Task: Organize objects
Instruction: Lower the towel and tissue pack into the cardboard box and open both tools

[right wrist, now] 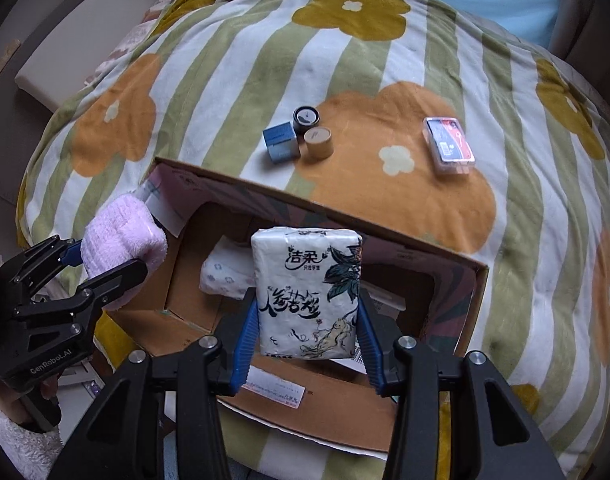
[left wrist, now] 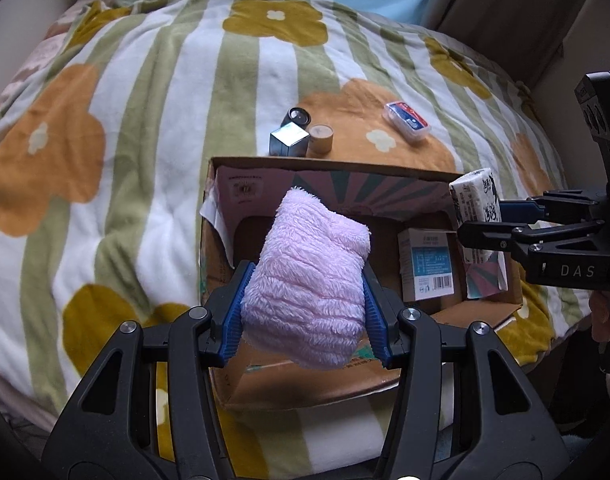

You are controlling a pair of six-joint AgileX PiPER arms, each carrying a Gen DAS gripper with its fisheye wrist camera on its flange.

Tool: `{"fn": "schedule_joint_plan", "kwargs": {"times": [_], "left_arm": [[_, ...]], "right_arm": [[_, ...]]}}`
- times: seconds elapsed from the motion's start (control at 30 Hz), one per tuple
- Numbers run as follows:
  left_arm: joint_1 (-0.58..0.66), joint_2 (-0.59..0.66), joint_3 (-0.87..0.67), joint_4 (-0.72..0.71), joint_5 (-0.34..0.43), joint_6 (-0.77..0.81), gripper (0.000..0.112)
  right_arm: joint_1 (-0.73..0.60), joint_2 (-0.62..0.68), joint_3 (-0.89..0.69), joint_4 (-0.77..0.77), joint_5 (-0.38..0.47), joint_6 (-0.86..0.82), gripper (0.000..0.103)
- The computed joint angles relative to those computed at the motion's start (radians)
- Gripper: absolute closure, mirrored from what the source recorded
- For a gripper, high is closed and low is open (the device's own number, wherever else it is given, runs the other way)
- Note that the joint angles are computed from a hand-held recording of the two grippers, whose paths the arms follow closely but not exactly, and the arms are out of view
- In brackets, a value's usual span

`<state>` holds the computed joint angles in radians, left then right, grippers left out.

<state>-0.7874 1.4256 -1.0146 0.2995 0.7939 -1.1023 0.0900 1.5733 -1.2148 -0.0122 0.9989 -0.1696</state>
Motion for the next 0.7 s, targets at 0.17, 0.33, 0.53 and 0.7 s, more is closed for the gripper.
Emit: {"fn": "schedule_joint_plan", "kwargs": {"times": [0.17, 0.33, 0.53, 0.7], "left_arm": [[0.004, 0.031, 0.017, 0.001, -0.026, -0.016, 0.065], [0.01, 0.047, 0.001, 0.014, -0.008, -0.015, 0.065], [0.001, 0.051, -0.025, 0.034, 0.021, -0.021, 0.064], [-0.006, 0.043, -0.035, 0.035, 0.022, -0.031, 0.01]], "right_arm": [[-0.009, -0.002, 0.064, 0.024, -0.036, -0.019, 0.061], [-0.002, 0.006, 0.067, 0.027, -0.039, -0.04, 0.061], [-0.001, 0.016, 0.055, 0.058, -0.034, -0.068, 0.061], [-0.026, 0.02, 0.042, 0.131, -0.023, -0.102, 0.045]]}}
